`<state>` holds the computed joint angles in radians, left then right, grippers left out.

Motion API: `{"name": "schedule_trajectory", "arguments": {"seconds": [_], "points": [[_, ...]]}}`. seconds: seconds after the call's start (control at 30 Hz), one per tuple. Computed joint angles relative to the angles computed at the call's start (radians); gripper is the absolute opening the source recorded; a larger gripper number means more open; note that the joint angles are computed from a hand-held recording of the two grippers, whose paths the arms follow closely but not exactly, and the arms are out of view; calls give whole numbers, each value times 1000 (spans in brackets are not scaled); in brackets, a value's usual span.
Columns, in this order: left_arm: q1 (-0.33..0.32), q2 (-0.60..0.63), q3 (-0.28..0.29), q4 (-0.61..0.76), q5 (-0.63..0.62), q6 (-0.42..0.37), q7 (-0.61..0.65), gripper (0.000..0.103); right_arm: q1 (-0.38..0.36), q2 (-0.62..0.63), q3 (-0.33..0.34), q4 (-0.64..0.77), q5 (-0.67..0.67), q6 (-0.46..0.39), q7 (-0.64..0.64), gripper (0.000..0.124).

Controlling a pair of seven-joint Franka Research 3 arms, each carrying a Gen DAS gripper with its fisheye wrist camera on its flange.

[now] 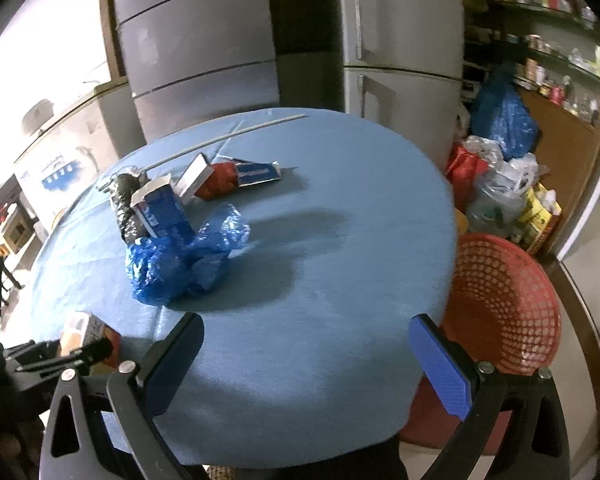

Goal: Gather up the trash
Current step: 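Grasp the orange-and-white barcode box with the left tool, then grasp the blue plastic bag with the right tool while the left tool holds the box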

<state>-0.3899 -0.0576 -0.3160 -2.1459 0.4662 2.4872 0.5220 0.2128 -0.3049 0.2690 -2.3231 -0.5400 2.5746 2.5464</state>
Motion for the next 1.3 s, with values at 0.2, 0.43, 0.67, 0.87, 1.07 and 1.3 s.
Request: {"name": "schedule_trajectory", "arguments": {"seconds": [0.2, 0.43, 0.67, 0.87, 1.07, 1.3], "points": [[18, -35, 0, -9, 90, -12, -94, 47, 52, 140, -35, 124, 62, 40, -138, 103], [51, -62, 23, -42, 54, 5, -95, 47, 141, 290, -84, 274, 76, 58, -231, 103], [75, -68, 27, -64, 38, 35, -97, 47, 218, 426, -142, 414, 129, 84, -334, 103], [81, -60, 27, -62, 21, 42, -85, 47, 244, 534, -176, 482, 284, -23, -437, 89], [82, -46, 25, -42, 28, 24, -85, 47, 257, 465, -210, 395, 288, 105, -404, 58], [68, -27, 17, -9, 55, -3, -85, 47, 225, 412, -202, 311, 347, 174, -398, 58]]}}
